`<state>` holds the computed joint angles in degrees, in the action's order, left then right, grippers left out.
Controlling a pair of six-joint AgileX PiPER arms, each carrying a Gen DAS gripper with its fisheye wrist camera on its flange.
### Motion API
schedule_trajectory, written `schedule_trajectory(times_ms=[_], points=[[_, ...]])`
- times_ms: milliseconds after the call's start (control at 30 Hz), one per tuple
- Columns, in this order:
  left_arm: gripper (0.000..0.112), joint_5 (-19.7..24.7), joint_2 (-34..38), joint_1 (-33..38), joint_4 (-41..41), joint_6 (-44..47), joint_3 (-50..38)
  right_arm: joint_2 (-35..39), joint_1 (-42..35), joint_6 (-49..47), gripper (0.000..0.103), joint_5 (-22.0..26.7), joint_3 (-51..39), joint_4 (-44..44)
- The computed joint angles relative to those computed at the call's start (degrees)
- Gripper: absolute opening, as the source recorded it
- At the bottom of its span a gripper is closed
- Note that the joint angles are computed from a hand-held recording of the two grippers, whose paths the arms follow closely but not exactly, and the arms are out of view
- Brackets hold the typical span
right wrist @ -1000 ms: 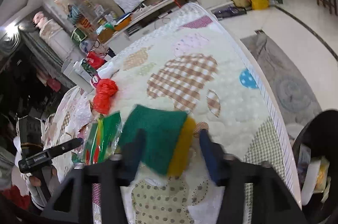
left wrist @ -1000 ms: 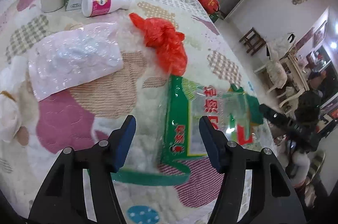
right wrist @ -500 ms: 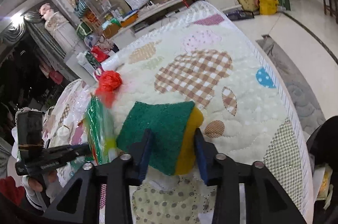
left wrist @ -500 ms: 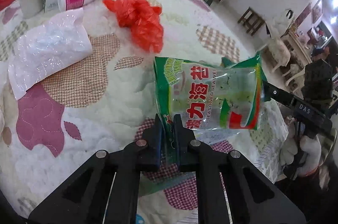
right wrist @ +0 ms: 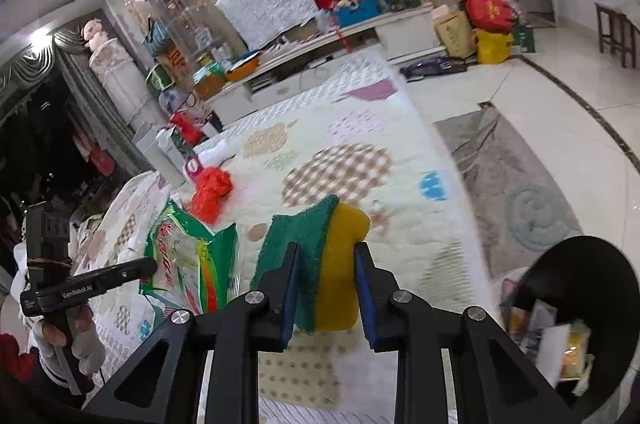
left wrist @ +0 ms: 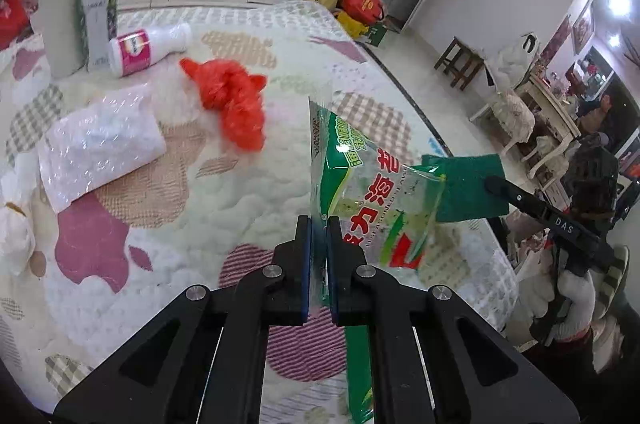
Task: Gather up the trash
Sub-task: 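Carry the seaweed bag and sponge with both grippers to the black bin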
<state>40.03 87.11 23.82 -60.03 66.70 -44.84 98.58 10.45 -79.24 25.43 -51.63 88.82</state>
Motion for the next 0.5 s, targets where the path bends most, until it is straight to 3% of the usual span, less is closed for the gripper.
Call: schedule_trajectory(times_ms=[500], points=[[0.004, -5.4, -0.37, -18.62, 0.11, -10.05, -5.01, -8.6, -16.44, -2.67, 0.025, 4.66, 7.21, -2.17]])
